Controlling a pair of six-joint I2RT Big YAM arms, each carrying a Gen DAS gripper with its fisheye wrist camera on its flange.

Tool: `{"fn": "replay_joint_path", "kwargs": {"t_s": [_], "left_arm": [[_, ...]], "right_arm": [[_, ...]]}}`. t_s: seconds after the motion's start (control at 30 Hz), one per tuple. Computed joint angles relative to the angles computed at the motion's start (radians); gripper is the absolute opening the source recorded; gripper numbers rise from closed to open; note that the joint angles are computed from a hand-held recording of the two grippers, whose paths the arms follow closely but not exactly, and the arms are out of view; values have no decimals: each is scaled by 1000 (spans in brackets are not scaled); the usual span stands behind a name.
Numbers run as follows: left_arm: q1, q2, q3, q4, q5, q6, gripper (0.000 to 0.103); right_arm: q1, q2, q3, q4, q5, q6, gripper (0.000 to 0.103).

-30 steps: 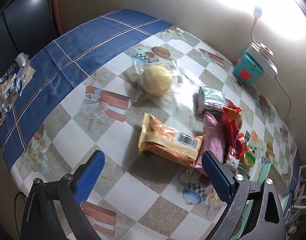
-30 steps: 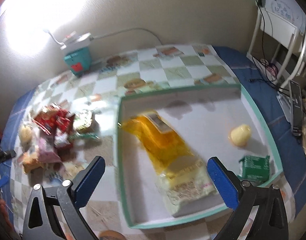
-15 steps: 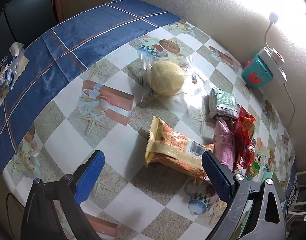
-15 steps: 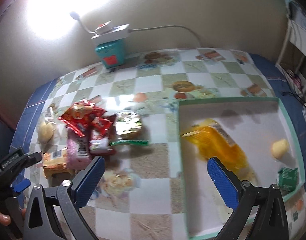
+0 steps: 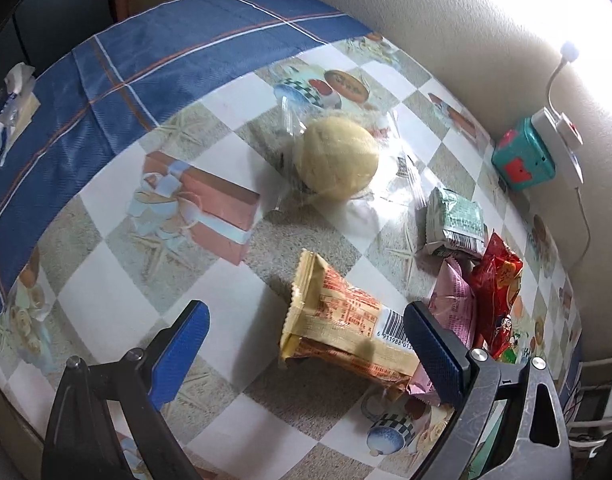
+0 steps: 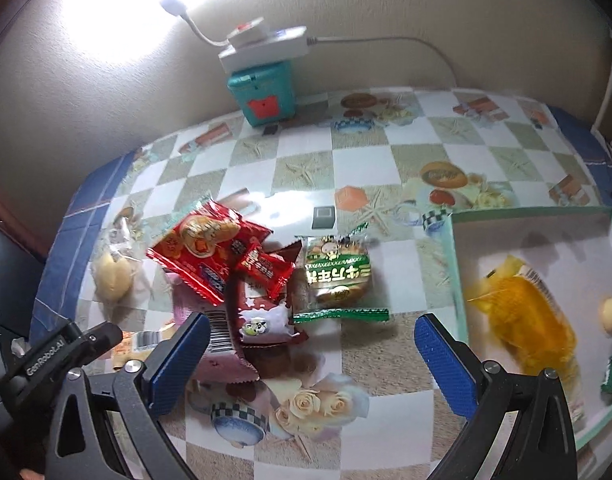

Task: Organize snacks
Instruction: 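Move both open grippers back over the snack pile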

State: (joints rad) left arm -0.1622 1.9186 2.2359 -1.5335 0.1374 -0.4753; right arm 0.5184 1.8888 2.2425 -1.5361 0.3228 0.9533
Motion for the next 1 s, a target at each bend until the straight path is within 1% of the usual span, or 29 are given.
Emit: {"fn": "replay_joint_path", "kwargs": {"t_s": [0.13, 0.27, 0.37, 0.53, 0.6, 0.73, 0.83, 0.9, 1.0], "left_arm": [[-11, 24, 23, -10, -6, -3, 98], [-24, 53, 53, -18, -18, -8, 98], [-36, 81, 91, -35, -45, 3, 98], [-65, 119, 146, -73, -106, 65, 98], [-74, 124, 158, -77, -130, 92, 98], [-75, 131, 183, -94, -138, 114, 98], [-74, 132, 195, -107, -146, 145, 98], [-73, 125, 182, -108, -153, 164, 98], [-71, 113, 161, -103, -156, 169, 98]], "right_arm": [[-6, 14, -11, 11, -25, -4, 103], [-11, 26, -6, 0, -17, -12, 103], [-17, 25, -10, 4, -12, -18, 103], [-25, 27, -13, 11, -16, -24, 103], [-27, 25, -19, 14, -21, -22, 103], [-29, 21, -26, 14, -29, -18, 103], [-29, 19, -24, 12, -30, -16, 103], [-28, 20, -19, 8, -28, -14, 103], [-26, 21, -11, 3, -32, -13, 103]]}}
